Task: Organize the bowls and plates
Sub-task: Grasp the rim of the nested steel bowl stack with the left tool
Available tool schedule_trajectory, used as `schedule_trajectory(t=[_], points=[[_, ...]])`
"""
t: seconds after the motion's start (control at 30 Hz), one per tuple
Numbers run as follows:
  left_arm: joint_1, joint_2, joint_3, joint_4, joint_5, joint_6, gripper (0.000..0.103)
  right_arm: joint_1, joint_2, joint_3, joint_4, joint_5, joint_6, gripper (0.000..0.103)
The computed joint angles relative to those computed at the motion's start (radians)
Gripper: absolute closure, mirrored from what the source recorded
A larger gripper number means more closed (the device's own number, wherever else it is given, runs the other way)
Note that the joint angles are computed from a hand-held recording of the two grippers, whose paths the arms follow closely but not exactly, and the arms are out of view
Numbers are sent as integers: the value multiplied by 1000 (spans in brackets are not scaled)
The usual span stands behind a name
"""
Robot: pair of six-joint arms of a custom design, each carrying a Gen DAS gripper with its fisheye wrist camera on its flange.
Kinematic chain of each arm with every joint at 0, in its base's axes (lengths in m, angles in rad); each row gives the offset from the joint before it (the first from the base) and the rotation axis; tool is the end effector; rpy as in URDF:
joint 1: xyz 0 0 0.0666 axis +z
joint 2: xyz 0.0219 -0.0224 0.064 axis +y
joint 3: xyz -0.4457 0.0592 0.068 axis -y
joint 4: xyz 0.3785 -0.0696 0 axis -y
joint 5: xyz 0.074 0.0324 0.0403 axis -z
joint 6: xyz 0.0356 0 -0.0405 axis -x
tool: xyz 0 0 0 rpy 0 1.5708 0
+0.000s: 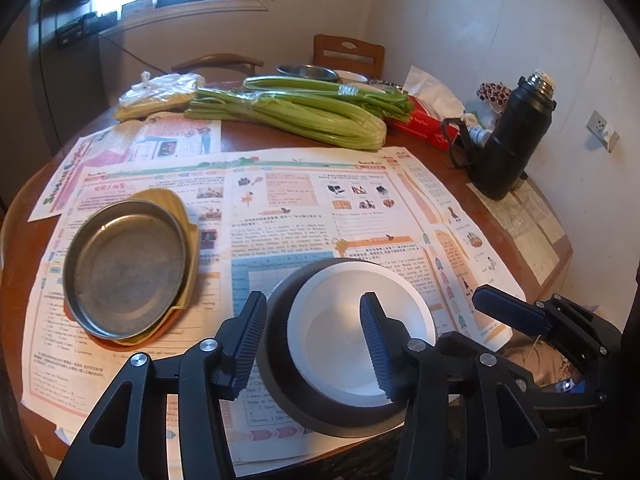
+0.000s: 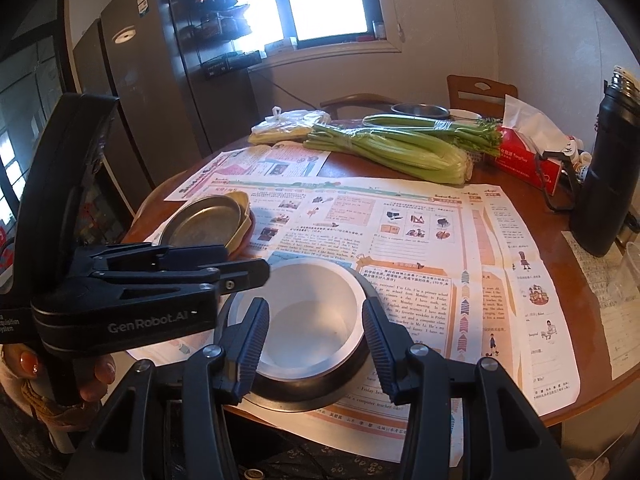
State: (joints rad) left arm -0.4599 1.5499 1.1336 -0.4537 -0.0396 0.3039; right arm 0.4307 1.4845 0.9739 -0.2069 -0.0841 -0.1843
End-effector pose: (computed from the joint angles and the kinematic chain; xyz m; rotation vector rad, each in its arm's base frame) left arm 0.4460 -0.2198 0.3407 0.1740 2.4555 -0.2901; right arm 0.4204 0.1960 0.3234 -0.3291 2.2968 0.4122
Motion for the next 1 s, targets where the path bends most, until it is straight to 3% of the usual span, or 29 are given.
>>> schedule_trajectory(t=[0.27,0.37,1.0], points=[[6,-43,-23,26,-39,-1,42,-3,-5,3,-2,9,-21,54],[7,-40,-21,19,-44,-1,41,-7,-4,4,-2,16,-32,49],[22,48,0,-10,25,37,41,-42,71,20,-33,-20,-71,48]])
